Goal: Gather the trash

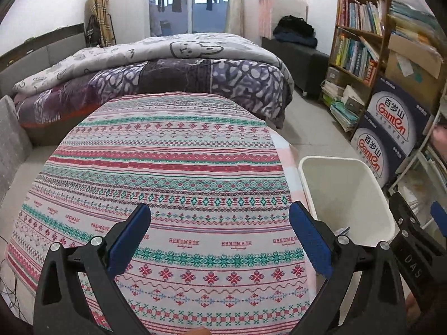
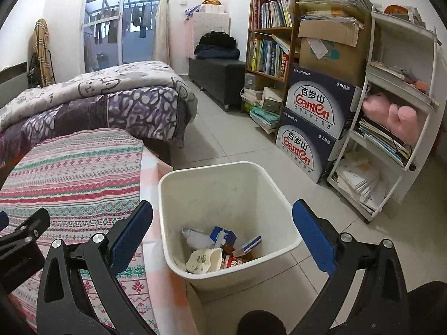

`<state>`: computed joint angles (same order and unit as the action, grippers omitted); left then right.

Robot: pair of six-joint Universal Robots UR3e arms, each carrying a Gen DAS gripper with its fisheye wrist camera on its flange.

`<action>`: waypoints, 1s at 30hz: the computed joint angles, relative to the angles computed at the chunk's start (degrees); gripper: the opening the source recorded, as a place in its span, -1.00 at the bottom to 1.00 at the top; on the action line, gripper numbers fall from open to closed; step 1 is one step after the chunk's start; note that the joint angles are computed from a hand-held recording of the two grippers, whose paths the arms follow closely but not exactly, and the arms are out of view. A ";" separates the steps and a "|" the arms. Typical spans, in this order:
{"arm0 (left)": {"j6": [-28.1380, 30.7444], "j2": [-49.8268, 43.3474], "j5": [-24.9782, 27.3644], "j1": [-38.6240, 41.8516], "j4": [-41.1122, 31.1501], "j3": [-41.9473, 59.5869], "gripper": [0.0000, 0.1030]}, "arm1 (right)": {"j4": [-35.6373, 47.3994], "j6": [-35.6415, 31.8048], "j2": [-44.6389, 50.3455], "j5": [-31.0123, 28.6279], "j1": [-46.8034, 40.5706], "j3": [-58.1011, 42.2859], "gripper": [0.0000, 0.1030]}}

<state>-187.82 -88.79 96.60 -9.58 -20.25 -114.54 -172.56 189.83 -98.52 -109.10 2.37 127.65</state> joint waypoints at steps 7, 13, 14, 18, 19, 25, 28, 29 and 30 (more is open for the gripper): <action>0.00 -1.71 0.82 -1.70 2.43 1.06 0.87 | 0.25 0.33 -1.42 2.54 -2.91 1.19 0.86; -0.57 -3.57 1.32 -2.78 3.47 2.62 0.87 | -1.51 -0.18 -2.80 3.66 -4.76 3.15 0.86; -0.59 -3.89 1.30 -2.96 3.40 3.02 0.87 | -1.77 -0.24 -2.87 3.89 -5.02 3.36 0.86; -0.35 -5.03 1.92 -4.08 4.02 4.20 0.87 | -2.16 -0.43 -3.34 4.46 -6.02 3.97 0.86; -0.31 -5.28 1.96 -4.37 4.06 4.53 0.87 | -2.09 -0.48 -3.50 4.73 -6.40 4.06 0.86; -0.22 -6.51 2.88 -5.54 4.15 5.73 0.87 | -0.66 0.13 -4.11 6.04 -8.41 4.13 0.86; -0.22 -6.74 2.88 -5.63 3.90 6.04 0.87 | 0.28 0.28 -4.28 6.83 -9.12 4.01 0.86; -0.24 -6.76 2.89 -5.65 3.87 6.07 0.87 | 0.36 0.26 -4.27 6.92 -9.25 3.95 0.86; -0.25 -6.84 2.87 -5.68 3.81 6.15 0.87 | 0.34 0.32 -4.17 6.90 -9.26 3.89 0.86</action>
<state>-188.07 -95.64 99.47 -15.25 -16.44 -108.39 -172.22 190.15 -102.68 -102.19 -6.88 131.54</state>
